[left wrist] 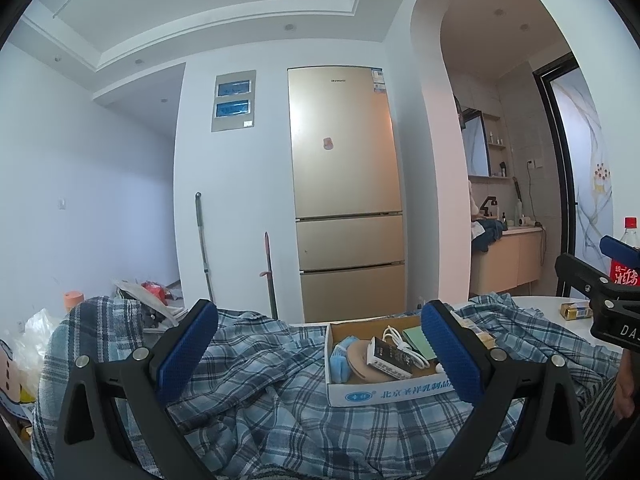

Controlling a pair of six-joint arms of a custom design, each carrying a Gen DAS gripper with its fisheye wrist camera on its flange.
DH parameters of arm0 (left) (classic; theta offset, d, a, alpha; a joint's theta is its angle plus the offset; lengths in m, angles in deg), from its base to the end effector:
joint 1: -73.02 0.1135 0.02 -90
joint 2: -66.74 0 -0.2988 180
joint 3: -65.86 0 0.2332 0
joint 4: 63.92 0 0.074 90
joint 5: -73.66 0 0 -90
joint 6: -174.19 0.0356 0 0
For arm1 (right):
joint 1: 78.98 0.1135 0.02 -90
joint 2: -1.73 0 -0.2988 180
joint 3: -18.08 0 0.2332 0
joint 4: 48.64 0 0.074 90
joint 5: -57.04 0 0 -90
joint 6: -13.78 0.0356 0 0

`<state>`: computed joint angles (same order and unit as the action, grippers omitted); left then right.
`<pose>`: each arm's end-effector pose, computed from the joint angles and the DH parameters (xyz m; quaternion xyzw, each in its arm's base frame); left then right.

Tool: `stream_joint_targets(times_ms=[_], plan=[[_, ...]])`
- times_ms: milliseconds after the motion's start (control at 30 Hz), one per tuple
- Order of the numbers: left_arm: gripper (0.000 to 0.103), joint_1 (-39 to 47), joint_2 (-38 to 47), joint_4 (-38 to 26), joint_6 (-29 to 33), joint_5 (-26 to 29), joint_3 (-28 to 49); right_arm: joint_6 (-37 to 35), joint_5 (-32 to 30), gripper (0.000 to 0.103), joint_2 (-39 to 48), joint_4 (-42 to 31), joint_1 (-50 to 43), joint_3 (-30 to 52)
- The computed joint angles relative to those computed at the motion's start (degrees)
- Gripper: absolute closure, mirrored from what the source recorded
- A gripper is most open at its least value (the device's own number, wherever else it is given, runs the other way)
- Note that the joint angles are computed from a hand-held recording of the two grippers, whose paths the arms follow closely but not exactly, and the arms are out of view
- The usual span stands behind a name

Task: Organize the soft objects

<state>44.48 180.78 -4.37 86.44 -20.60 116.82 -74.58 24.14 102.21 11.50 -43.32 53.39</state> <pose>0.3145 -0.1680 0.1717 0.1687 0.7087 -0.1293 0.6727 0.2329 0.1304 0.1875 0.1192 0.7139 -0.1442 0.6748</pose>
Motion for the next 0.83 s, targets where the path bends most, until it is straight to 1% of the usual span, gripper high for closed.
stream_joint_targets(times_ms=[833], plan=[[0.0, 0.9, 0.1, -0.9, -0.2, 1.2, 0.7, -1.0, 0.5, 0.0, -0.3, 0.6, 0.4, 0.0]])
